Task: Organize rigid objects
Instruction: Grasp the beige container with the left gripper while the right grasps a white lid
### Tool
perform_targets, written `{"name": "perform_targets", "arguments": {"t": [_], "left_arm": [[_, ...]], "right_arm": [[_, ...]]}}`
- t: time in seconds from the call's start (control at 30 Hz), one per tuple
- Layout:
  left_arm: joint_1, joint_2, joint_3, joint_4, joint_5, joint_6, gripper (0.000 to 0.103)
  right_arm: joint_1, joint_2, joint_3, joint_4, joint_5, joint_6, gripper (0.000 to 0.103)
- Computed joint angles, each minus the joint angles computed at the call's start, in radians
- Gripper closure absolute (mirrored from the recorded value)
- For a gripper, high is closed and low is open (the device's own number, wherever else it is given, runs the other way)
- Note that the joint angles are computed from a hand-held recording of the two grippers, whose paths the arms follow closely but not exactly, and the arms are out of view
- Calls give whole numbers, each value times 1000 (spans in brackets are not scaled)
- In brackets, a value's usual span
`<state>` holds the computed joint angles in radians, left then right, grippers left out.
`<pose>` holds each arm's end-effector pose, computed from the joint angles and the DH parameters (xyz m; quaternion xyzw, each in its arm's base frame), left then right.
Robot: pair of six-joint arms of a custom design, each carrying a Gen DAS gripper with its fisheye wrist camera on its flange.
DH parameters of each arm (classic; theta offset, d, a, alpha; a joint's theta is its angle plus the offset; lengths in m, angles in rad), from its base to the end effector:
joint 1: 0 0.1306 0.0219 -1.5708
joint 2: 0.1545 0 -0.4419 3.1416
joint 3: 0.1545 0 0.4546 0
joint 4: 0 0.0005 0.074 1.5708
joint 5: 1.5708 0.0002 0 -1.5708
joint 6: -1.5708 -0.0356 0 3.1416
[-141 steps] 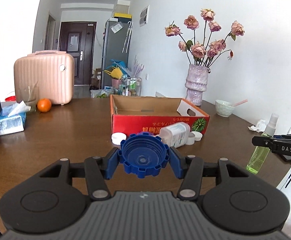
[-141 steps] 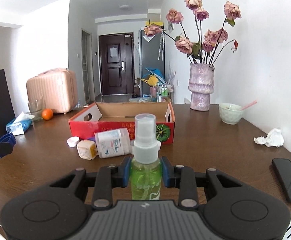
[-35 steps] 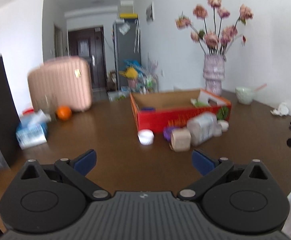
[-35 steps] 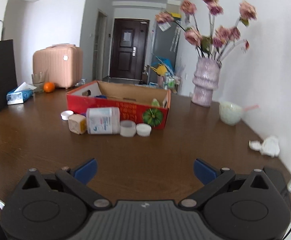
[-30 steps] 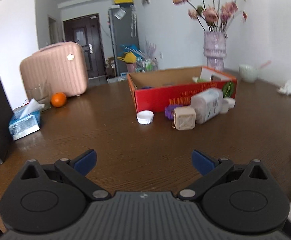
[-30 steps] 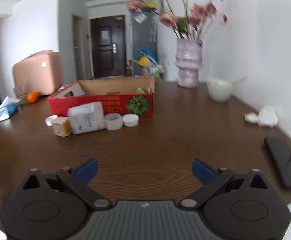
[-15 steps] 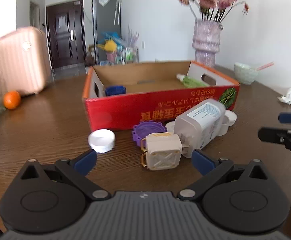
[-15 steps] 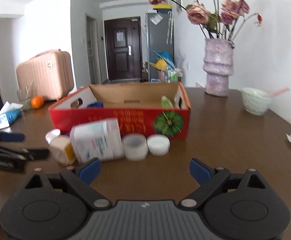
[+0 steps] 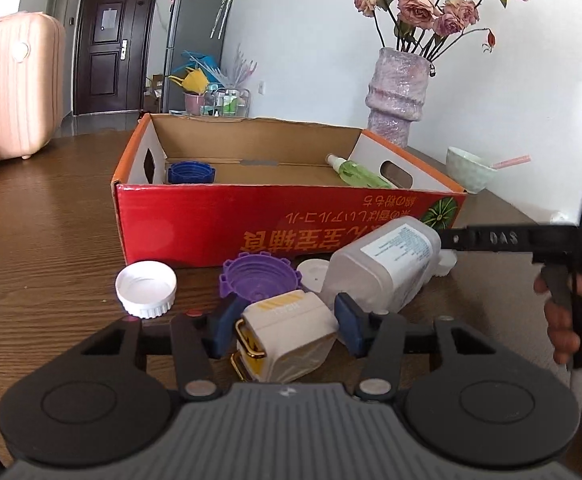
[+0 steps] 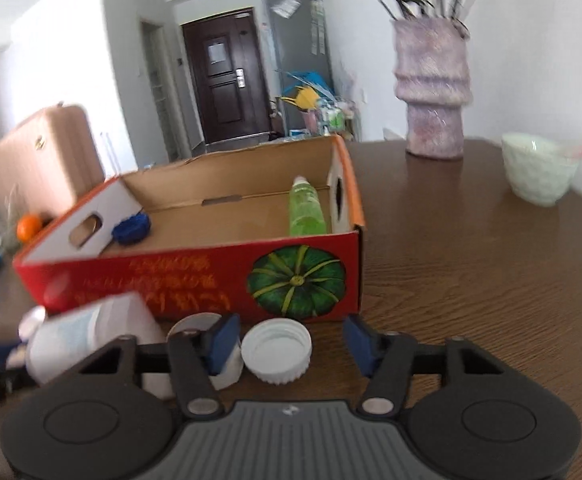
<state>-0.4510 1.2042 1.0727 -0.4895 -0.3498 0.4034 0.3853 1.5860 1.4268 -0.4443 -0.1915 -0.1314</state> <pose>0.4252 -0.1929 0.4403 -0.0587 0.8774 -0.0457 0.4739 0.5861 0.2445 0.4321 -0.1557 0.8685 0.2001 0.4259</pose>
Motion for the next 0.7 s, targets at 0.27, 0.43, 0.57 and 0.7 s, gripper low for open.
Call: {"name": "perform_targets", "arguments": {"t": [0.27, 0.43, 0.57, 0.7], "left_arm": [[-38, -65, -38, -49, 5, 94, 50], [-135, -125, -75, -109, -83, 162, 46], [-197, -166, -106, -96, -14, 146, 27], [-244, -147, -84, -167, -74, 160, 25]], "right_arm": [[-9, -26, -37, -35, 7, -3, 97], [16, -155, -172, -39, 15, 74, 97], [40, -254, -270, -19, -12, 109, 92], [60, -327, -327, 13, 76, 144, 83]]}}
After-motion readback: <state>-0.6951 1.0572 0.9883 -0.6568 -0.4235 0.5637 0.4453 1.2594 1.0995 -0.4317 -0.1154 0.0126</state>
